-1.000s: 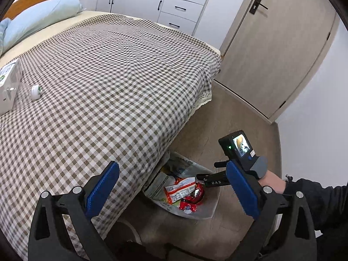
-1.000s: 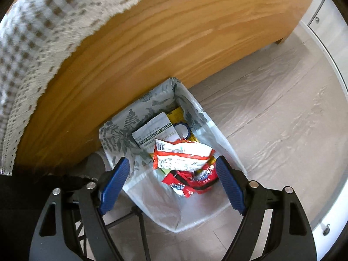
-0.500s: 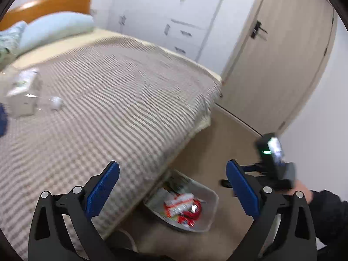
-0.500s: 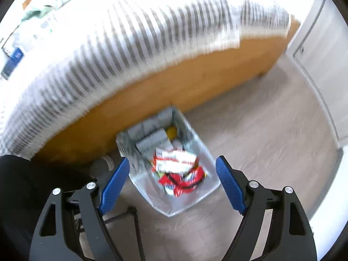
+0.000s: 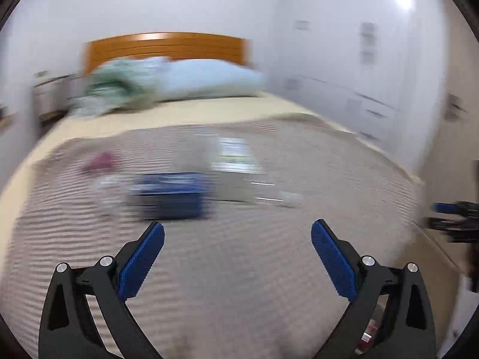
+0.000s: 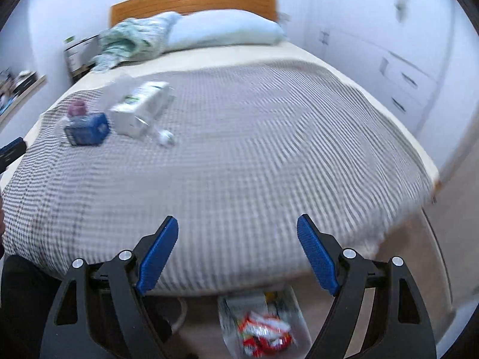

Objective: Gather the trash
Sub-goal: 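Raise both open tools back toward the bed, then grasp the stickered clear bottle with the left tool while right grasps the white-capped clear bottle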

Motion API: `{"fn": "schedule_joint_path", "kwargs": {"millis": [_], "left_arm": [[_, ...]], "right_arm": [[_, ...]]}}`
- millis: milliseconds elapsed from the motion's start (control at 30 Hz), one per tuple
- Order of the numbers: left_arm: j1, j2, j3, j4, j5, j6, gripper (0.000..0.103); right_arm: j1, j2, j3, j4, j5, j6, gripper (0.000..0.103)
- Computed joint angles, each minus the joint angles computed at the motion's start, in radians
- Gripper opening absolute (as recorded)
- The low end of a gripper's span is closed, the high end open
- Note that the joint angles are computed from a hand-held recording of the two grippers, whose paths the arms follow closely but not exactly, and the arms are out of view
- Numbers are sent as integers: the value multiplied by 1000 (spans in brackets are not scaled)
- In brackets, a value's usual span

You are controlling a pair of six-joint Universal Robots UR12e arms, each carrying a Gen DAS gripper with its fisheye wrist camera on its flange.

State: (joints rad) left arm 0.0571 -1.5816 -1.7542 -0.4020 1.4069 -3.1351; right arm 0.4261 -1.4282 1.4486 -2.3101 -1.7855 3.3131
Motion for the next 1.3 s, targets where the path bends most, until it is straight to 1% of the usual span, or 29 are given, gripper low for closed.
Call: {"fn": "schedule_joint_path", "kwargs": {"millis": [33, 67, 100, 133, 167, 233, 300, 333, 400, 467, 500, 533, 567, 600, 633, 667, 700, 767, 800, 867, 967, 1000, 1067, 1133, 1200, 1233, 1267, 1300], "left_arm": [[10, -15, 8, -8, 97, -29, 95], [27, -30, 15, -17, 152, -46, 95], [45, -42, 18, -13, 165, -51, 94], [73, -62, 22, 8, 163, -55, 94], [84, -77, 28, 17, 173, -60, 92], [106, -110, 57, -3, 174, -75, 81], [131, -151, 92, -7, 129, -114, 77], [134, -166, 104, -18, 128, -124, 67], [134, -209, 152, -65, 154, -133, 55], [138, -250, 195, -102, 150, -126, 45], [141, -267, 215, -121, 133, -122, 20], [143, -274, 223, -134, 129, -125, 6], [144, -277, 227, -151, 130, -143, 1], [153, -274, 227, -162, 97, -159, 1], [158, -266, 219, -160, 84, -167, 0], [160, -255, 209, -155, 94, -175, 0], [165, -240, 198, -153, 85, -169, 0], [174, -215, 176, -146, 73, -158, 0], [176, -204, 165, -141, 72, -152, 0], [183, -173, 143, -142, 71, -136, 0], [187, -142, 124, -154, 64, -122, 0], [189, -132, 120, -168, 59, -113, 0], [187, -115, 111, -183, 62, -100, 0], [184, -97, 102, -198, 65, -86, 0], [174, -77, 92, -213, 76, -70, 0], [171, -70, 89, -219, 79, -65, 0], [166, -54, 80, -228, 75, -61, 0], [162, -41, 73, -240, 66, -56, 0]], "right_arm": [[4, 21, -25, -7, 9, -18, 78], [9, 43, -51, -10, 22, -35, 78], [14, 69, -80, -15, 31, -51, 78], [19, 95, -108, -19, 40, -66, 78], [22, 115, -129, -19, 50, -76, 78], [34, 172, -203, -3, 68, -90, 78], [45, 220, -267, 6, 97, -117, 78], [51, 245, -299, 9, 105, -133, 78], [63, 286, -357, 20, 115, -161, 78], [72, 319, -402, 33, 123, -184, 78], [76, 334, -420, 40, 126, -198, 78], [78, 346, -434, 50, 127, -214, 78], [80, 358, -447, 58, 125, -224, 78], [78, 368, -454, 62, 123, -233, 78], [73, 377, -460, 68, 125, -237, 78], [64, 390, -469, 88, 135, -251, 78], [56, 401, -476, 105, 138, -267, 78], [48, 432, -496, 131, 101, -321, 78], [43, 440, -497, 130, 100, -347, 78], [29, 451, -500, 128, 145, -376, 78], [7, 485, -543, 153, 253, -413, 78], [5, 488, -546, 149, 267, -420, 78], [3, 509, -583, 172, 314, -460, 78], [9, 539, -639, 220, 341, -522, 78], [19, 577, -704, 274, 343, -552, 78], [23, 598, -743, 320, 338, -557, 71], [28, 620, -781, 348, 316, -559, 66], [34, 628, -793, 352, 291, -564, 64]]}}
